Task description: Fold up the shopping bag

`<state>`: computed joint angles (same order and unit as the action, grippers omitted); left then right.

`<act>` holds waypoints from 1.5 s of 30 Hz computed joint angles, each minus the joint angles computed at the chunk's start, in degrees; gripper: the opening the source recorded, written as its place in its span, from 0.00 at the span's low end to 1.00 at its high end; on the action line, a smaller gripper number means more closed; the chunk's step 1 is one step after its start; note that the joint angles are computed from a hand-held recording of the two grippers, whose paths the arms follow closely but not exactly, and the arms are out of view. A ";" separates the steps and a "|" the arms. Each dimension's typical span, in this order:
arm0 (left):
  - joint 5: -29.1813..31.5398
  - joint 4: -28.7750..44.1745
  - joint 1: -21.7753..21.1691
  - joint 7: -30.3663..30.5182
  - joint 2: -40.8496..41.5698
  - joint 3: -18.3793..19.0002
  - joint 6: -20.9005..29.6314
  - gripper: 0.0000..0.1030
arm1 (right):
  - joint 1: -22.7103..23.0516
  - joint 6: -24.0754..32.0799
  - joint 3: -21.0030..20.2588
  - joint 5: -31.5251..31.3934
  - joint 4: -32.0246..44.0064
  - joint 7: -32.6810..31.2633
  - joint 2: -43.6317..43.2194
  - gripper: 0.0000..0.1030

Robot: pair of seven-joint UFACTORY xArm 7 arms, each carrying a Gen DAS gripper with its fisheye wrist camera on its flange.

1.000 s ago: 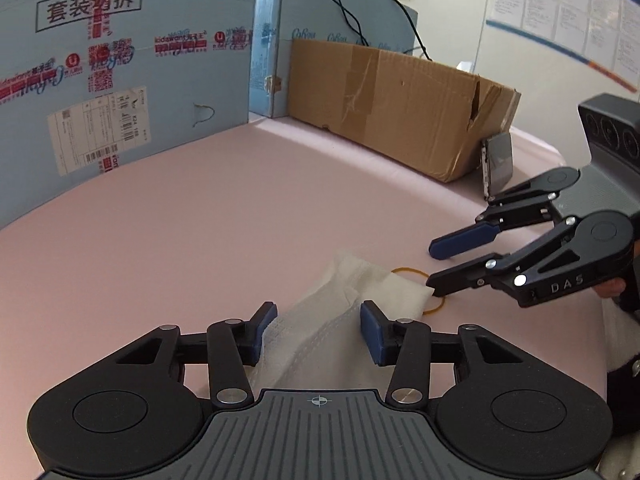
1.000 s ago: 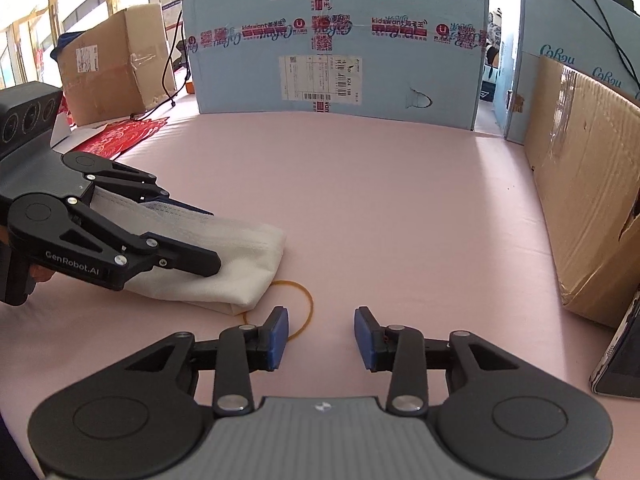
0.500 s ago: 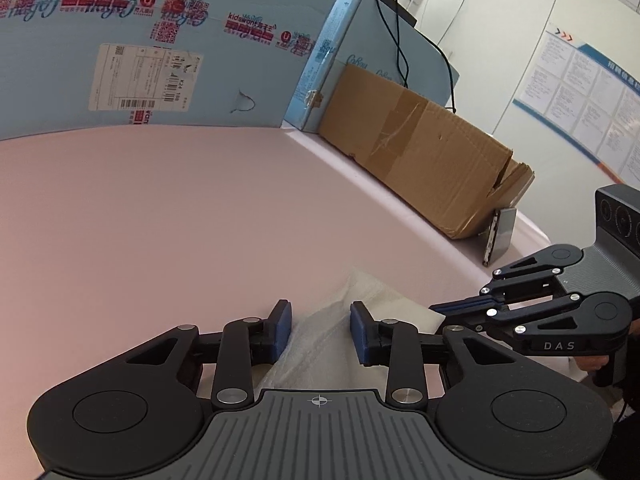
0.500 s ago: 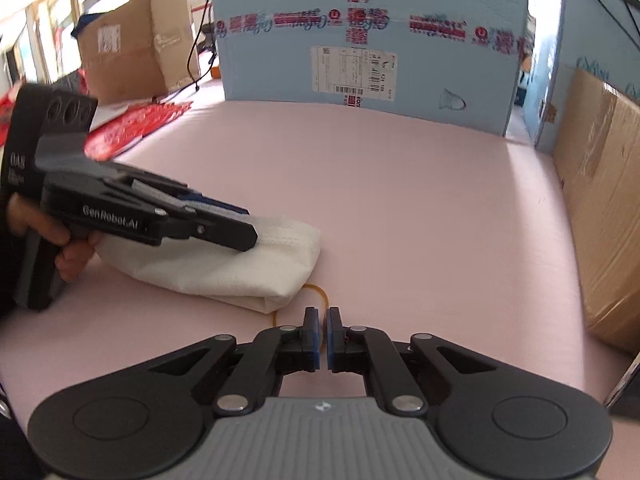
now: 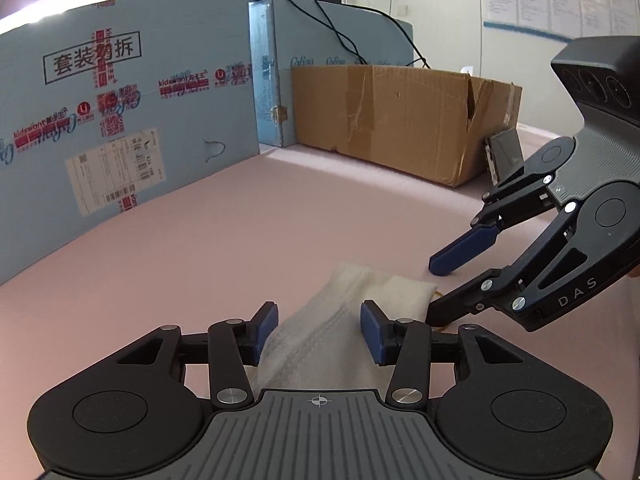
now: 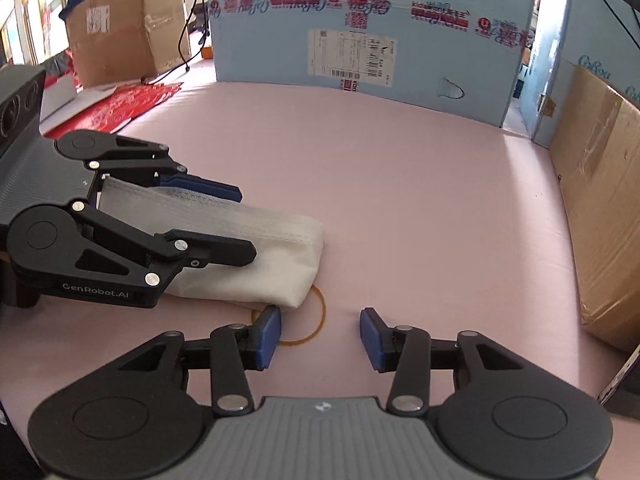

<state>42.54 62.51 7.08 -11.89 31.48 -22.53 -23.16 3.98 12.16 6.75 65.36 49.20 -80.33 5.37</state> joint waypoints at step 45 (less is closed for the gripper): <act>-16.50 -4.46 -12.51 15.76 -3.28 9.38 -4.41 0.43 | -13.47 37.94 -0.74 14.08 29.99 40.44 25.96 0.01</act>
